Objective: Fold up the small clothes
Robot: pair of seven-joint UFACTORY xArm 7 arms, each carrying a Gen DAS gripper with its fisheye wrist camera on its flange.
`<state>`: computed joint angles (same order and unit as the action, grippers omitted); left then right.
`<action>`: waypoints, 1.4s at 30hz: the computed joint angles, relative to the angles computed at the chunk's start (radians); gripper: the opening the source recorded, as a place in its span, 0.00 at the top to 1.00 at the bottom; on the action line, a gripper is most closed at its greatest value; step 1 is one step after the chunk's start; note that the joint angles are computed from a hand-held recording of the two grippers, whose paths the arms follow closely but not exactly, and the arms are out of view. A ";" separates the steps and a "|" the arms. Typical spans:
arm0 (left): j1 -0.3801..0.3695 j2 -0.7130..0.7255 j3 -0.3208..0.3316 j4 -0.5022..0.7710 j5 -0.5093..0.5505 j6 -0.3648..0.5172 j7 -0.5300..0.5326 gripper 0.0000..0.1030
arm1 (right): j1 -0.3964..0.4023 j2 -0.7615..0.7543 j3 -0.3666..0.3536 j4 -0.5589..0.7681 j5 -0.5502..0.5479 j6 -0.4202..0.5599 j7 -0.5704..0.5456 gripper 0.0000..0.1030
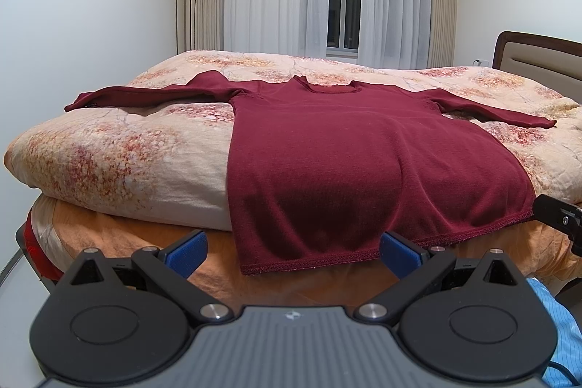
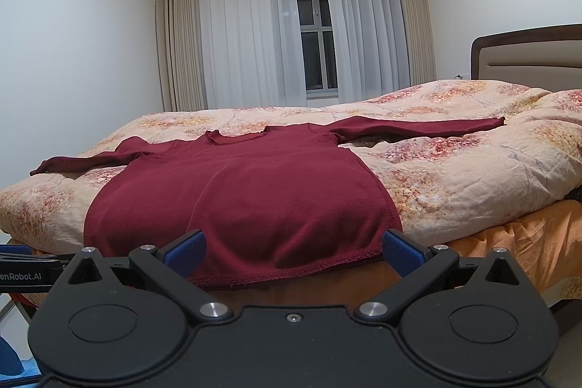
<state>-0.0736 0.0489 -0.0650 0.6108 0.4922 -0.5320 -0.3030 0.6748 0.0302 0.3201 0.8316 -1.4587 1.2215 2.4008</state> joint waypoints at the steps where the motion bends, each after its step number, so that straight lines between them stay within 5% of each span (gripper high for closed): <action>1: 0.000 0.000 0.000 0.000 0.000 0.000 0.000 0.00 | 0.000 0.000 0.000 0.000 0.000 0.000 0.000 0.00; 42: 0.001 0.000 0.000 0.001 0.001 0.001 -0.003 0.00 | 0.001 0.000 0.000 0.001 0.002 0.001 -0.001 0.00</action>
